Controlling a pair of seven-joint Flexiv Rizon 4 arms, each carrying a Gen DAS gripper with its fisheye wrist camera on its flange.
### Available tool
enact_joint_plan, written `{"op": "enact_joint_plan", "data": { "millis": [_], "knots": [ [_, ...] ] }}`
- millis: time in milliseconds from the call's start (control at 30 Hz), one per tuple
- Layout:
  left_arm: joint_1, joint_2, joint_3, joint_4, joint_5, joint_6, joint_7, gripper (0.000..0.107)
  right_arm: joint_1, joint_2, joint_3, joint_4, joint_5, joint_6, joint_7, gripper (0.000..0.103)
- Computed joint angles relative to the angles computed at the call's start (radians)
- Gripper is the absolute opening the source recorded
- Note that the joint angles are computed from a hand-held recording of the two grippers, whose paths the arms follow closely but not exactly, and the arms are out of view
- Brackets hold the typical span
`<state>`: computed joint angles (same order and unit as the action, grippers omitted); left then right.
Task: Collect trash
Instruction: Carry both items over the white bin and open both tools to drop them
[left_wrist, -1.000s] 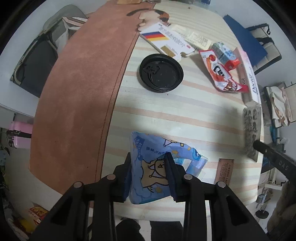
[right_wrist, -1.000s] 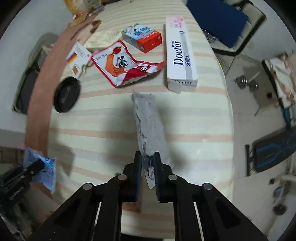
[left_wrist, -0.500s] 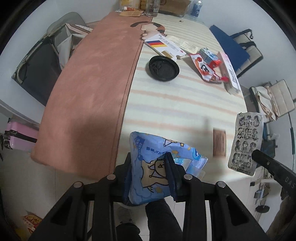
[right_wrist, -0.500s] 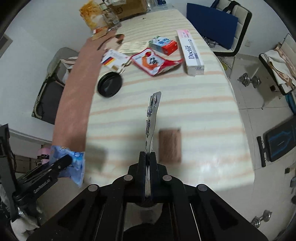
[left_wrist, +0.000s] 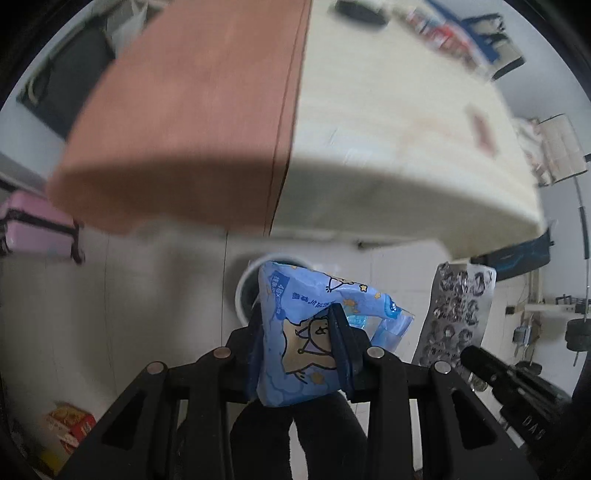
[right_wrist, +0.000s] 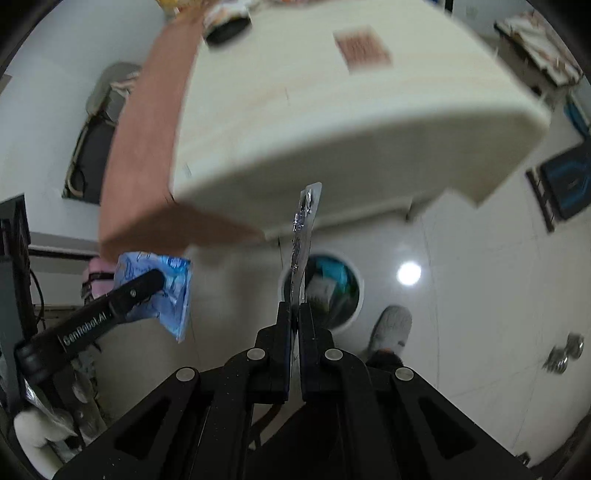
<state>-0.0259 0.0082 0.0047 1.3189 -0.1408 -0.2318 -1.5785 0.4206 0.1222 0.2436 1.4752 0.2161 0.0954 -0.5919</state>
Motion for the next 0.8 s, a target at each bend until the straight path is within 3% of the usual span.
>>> {"op": "enact_joint_plan", "data": {
  "millis": [167,333,400,467,533,567,600,700,767,800],
  "knots": [
    [-0.016,0.037,0.021,0.268,0.012,0.133,-0.006,0.031,-0.006,0.047,0.032,0.285,0.111,0.217,-0.005,0.003],
    [-0.015,0.010,0.029,0.496,0.000,0.318,0.011,0.037,0.024,-0.023,0.046,0.494,0.203,0.486,-0.076,0.003],
    [-0.015,0.006,0.030,0.564,0.023,0.395,0.026,0.064,0.036,-0.075,0.048,0.544,0.236,0.588,-0.111,0.004],
    [-0.012,0.001,0.035,0.633,0.045,0.489,0.031,0.083,0.047,-0.132,0.054,0.580,0.262,0.668,-0.143,0.005],
    [-0.005,-0.001,0.043,0.689,0.060,0.558,0.019,0.084,0.056,-0.191,0.062,0.603,0.267,0.720,-0.164,0.014],
    [0.000,0.005,0.047,0.710,0.068,0.581,0.018,0.084,0.059,-0.209,0.066,0.613,0.254,0.729,-0.159,0.027],
    [0.006,0.011,0.052,0.733,0.078,0.607,0.012,0.086,0.064,-0.226,0.070,0.619,0.237,0.738,-0.148,0.049],
    [0.021,0.024,0.059,0.773,0.097,0.643,0.015,0.103,0.074,-0.250,0.073,0.626,0.156,0.722,-0.104,0.080],
    [0.027,0.033,0.058,0.781,0.119,0.648,0.018,0.103,0.088,-0.254,0.073,0.627,0.066,0.669,-0.054,0.103],
    [0.030,0.041,0.058,0.784,0.131,0.645,0.021,0.103,0.096,-0.255,0.072,0.629,0.022,0.653,-0.029,0.103]
  ]
}}
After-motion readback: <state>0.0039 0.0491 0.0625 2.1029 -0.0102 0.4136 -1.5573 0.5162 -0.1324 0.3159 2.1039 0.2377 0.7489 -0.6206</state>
